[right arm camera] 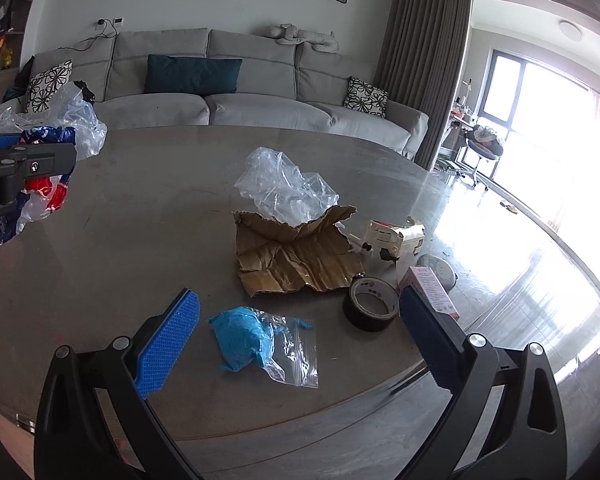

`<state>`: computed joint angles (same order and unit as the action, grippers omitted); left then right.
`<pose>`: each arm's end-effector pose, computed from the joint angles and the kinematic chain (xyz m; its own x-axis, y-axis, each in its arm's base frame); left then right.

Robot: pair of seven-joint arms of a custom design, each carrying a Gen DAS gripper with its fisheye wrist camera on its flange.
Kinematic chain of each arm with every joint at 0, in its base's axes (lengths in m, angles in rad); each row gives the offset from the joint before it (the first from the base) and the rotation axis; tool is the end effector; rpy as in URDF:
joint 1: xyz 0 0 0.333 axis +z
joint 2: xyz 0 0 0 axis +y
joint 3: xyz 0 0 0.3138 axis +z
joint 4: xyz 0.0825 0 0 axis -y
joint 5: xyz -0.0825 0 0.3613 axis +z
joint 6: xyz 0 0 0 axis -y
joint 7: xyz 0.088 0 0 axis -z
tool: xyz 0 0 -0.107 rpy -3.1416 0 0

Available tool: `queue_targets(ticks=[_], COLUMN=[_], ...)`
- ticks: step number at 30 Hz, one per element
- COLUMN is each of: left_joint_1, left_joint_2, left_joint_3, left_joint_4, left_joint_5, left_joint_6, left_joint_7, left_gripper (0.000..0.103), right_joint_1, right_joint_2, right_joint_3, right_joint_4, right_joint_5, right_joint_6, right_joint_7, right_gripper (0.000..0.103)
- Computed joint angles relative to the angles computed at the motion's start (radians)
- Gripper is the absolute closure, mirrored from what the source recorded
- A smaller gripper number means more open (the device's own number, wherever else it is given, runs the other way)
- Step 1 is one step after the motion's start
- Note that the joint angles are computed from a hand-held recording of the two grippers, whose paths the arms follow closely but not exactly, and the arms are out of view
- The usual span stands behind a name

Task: Collect trash
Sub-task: 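Grasp the blue glove in zip bag with right tool while left holds snack bag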

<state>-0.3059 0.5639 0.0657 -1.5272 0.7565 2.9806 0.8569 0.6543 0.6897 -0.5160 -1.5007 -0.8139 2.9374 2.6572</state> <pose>0.6858 -0.2283 0.4295 -0.1803 -0.9751 -0.1292 -0.5630 0.2100 -0.7993 0.6920 0.2362 0.3761 -0.0537 -0.9822 0.1802 -0.5705 -0.1179 -0.8128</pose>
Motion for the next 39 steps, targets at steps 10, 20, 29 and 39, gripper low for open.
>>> queue_targets(ticks=[10, 20, 29, 39], left_joint_1=[0.075, 0.052, 0.039, 0.037], left_joint_2=[0.058, 0.077, 0.066, 0.050], left_joint_3=[-0.091, -0.067, -0.048, -0.045], left_joint_4=[0.057, 0.075, 0.053, 0.033], left_joint_5=[-0.122, -0.182, -0.176, -0.174], left_joint_6=[-0.023, -0.030, -0.005, 0.011], left_joint_7=[0.129, 0.184, 0.172, 0.164], left_gripper=[0.063, 0.062, 0.062, 0.061], right_joint_1=[-0.059, -0.163, -0.189, -0.074], right_joint_2=[0.068, 0.056, 0.036, 0.028], right_joint_3=[0.072, 0.204, 0.268, 0.136], right_joint_4=[0.052, -0.001, -0.015, -0.028], right_joint_5=[0.160, 0.385, 0.493, 0.571], right_joint_6=[0.012, 0.095, 0.113, 0.121], right_joint_7=[-0.161, -0.334, -0.505, -0.572], right_gripper=[0.004, 0.007, 0.081, 0.087])
